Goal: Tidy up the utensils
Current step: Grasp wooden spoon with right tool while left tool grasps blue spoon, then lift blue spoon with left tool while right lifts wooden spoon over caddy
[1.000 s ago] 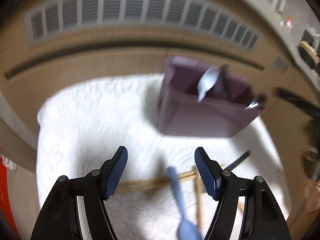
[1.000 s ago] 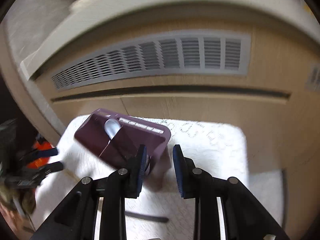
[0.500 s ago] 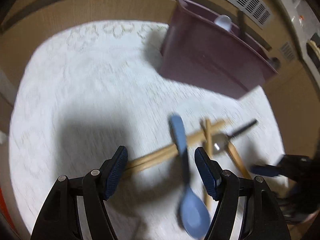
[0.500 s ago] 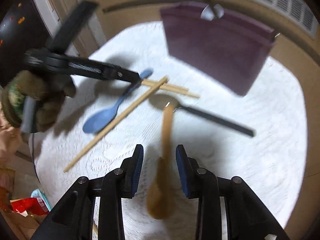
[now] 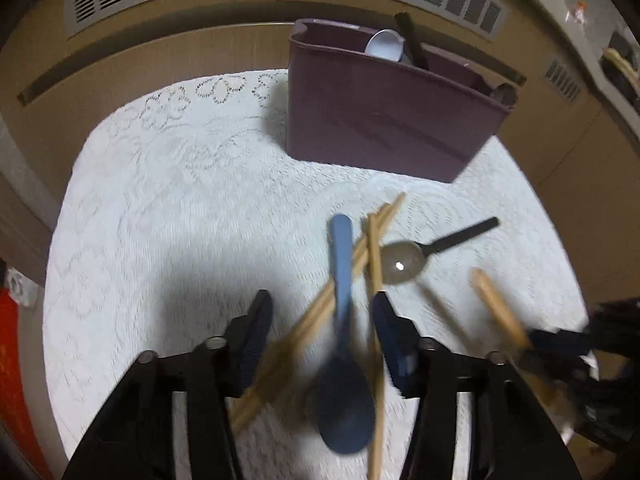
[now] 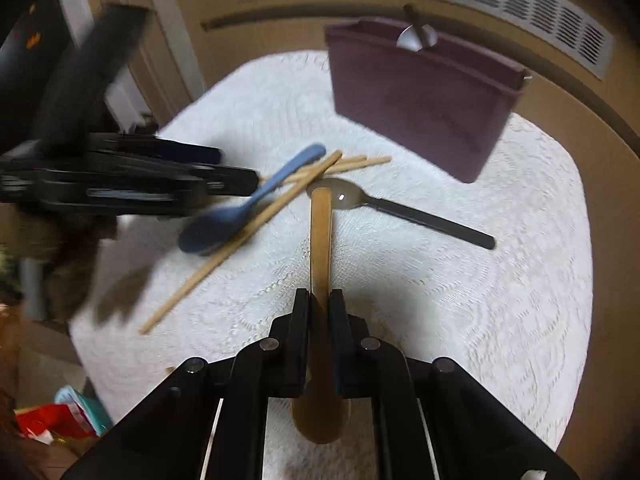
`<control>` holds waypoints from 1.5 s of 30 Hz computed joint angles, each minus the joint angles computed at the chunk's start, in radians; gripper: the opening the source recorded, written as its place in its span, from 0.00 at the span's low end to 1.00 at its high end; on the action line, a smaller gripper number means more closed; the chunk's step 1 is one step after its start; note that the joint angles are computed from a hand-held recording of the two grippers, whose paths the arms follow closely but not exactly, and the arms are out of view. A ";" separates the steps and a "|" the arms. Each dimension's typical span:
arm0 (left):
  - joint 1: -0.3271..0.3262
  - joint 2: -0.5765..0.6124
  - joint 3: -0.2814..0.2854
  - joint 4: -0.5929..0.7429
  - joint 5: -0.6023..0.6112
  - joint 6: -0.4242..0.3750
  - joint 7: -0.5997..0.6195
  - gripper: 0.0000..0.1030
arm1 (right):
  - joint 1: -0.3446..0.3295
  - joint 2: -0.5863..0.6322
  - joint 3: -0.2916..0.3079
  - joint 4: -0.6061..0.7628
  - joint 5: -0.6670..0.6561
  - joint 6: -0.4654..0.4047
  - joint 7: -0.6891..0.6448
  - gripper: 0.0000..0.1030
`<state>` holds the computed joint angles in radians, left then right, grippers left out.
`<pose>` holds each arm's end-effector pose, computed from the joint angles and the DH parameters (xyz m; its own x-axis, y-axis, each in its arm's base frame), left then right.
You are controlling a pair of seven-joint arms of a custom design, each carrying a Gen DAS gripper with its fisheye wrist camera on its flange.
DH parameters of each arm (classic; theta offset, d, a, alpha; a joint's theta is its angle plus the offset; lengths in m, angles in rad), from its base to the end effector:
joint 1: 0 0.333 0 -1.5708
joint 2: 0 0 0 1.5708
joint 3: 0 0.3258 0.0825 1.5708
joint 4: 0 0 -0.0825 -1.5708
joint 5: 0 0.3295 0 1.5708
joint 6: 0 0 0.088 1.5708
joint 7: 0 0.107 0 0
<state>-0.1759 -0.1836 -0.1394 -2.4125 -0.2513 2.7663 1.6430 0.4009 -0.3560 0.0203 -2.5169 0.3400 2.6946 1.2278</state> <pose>0.4422 -0.1360 0.4836 -0.2169 -0.9667 0.1358 -0.8551 0.1210 -0.5041 0.3808 0.1592 0.5034 0.4995 -0.8608 -0.0973 -0.7573 -0.3793 -0.5316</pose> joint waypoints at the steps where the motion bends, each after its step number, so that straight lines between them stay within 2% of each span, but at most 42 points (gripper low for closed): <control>1: 0.003 0.035 -0.003 0.034 0.010 -0.014 -0.007 0.40 | -0.001 -0.015 -0.004 -0.007 0.007 -0.001 0.001 0.09; 6: 0.006 0.096 -0.002 0.106 -0.041 -0.068 0.050 0.38 | -0.003 -0.096 -0.024 -0.046 0.032 -0.016 0.014 0.09; 8: 0.010 0.111 -0.012 0.125 -0.038 -0.094 0.048 0.27 | 0.001 -0.112 -0.033 -0.055 0.045 -0.015 0.015 0.09; 10: 0.017 0.105 -0.026 0.102 0.022 -0.059 0.003 0.19 | 0.002 -0.139 -0.041 -0.069 0.053 -0.017 0.014 0.09; 12: 0.012 0.071 -0.028 0.064 0.015 -0.028 0.001 0.11 | 0.008 -0.154 -0.044 -0.077 0.067 -0.004 0.019 0.09; 16: -0.056 -0.105 0.015 -0.085 -0.148 0.082 0.091 0.10 | 0.022 -0.192 -0.053 -0.098 0.097 0.015 0.035 0.09; 19: -0.106 -0.248 0.046 -0.184 -0.195 0.157 0.097 0.08 | 0.024 -0.211 -0.051 -0.112 0.102 0.032 0.055 0.09; 21: -0.108 -0.316 0.040 -0.219 -0.173 0.189 0.057 0.04 | 0.021 -0.229 -0.048 -0.120 0.095 0.038 0.072 0.09; 24: -0.092 -0.415 0.020 -0.256 -0.122 0.230 0.003 0.04 | 0.024 -0.257 -0.047 -0.123 0.087 0.043 0.095 0.09; 29: -0.082 -0.493 0.018 -0.252 -0.035 0.253 -0.041 0.04 | 0.030 -0.288 -0.039 -0.107 0.055 0.061 0.122 0.09; 33: -0.103 -0.494 0.040 -0.211 0.019 0.282 -0.068 0.04 | 0.033 -0.297 -0.039 -0.076 0.028 0.078 0.134 0.09; 37: -0.093 -0.458 0.039 -0.116 0.083 0.313 -0.084 0.04 | 0.043 -0.277 -0.055 0.004 0.012 0.128 0.132 0.09; 41: -0.053 -0.361 0.024 0.039 0.150 0.340 -0.084 0.04 | 0.092 -0.196 -0.105 0.141 0.021 0.239 0.090 0.09; 45: -0.038 -0.192 0.030 0.226 0.179 0.311 -0.080 0.04 | 0.145 -0.065 -0.171 0.264 0.059 0.340 0.032 0.09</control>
